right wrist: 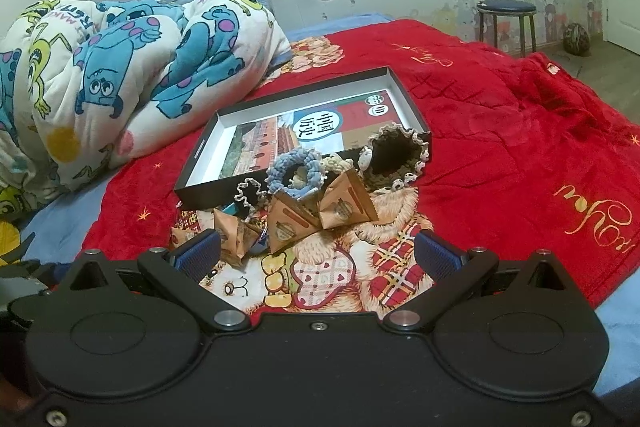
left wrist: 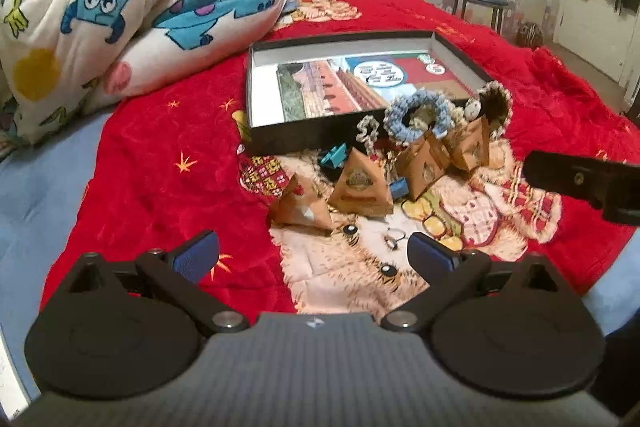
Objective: Organize objects
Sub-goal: 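Move the right tool toward the brown paper pyramid packets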
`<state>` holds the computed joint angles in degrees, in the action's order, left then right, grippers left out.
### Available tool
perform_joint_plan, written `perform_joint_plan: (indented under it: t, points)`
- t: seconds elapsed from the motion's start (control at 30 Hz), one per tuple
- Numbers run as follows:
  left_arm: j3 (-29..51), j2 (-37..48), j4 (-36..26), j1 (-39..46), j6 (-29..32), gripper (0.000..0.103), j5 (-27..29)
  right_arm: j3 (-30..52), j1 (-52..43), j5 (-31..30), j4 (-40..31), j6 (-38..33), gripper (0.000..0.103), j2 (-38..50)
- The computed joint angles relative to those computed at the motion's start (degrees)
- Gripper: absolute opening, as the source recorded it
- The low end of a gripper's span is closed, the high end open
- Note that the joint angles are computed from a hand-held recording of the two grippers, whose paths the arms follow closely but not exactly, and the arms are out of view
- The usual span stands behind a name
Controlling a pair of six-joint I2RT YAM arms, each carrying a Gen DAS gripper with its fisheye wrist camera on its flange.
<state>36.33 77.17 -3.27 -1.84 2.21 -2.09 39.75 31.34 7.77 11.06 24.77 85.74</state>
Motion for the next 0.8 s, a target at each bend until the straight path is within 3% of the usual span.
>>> perform_joint_plan:
  t: [0.13,0.27,0.43,0.53,0.6,0.7,0.8]
  points:
    - [0.9,0.7,-0.9,0.4,-1.0,0.103,-0.2,-0.1,0.1,-0.1,0.8,0.0,0.103,0.3]
    - [0.5,0.1,0.0,2.3,-2.0,0.103,4.0,0.4,0.0,-0.3,0.9,0.4,0.103,1.0]
    - [-0.8,0.3,4.1,0.4,-2.7,0.103,-2.7,0.9,-0.3,-0.7,1.3,0.8,0.103,2.1]
    - [-0.2,1.1,3.4,0.4,-2.4,0.103,-2.8,1.4,-0.2,-0.8,1.3,0.9,0.103,2.9]
    - [0.1,1.3,3.1,1.0,-2.3,0.103,-1.6,1.7,-0.1,-0.8,1.3,1.0,0.103,3.3]
    - [2.4,2.6,-1.0,4.3,-2.5,0.103,7.2,2.2,0.0,-0.9,1.2,1.0,0.103,4.0]
    - [2.4,2.9,-0.9,3.4,-2.9,0.103,4.3,2.4,0.0,-1.0,1.4,0.9,0.103,4.4]
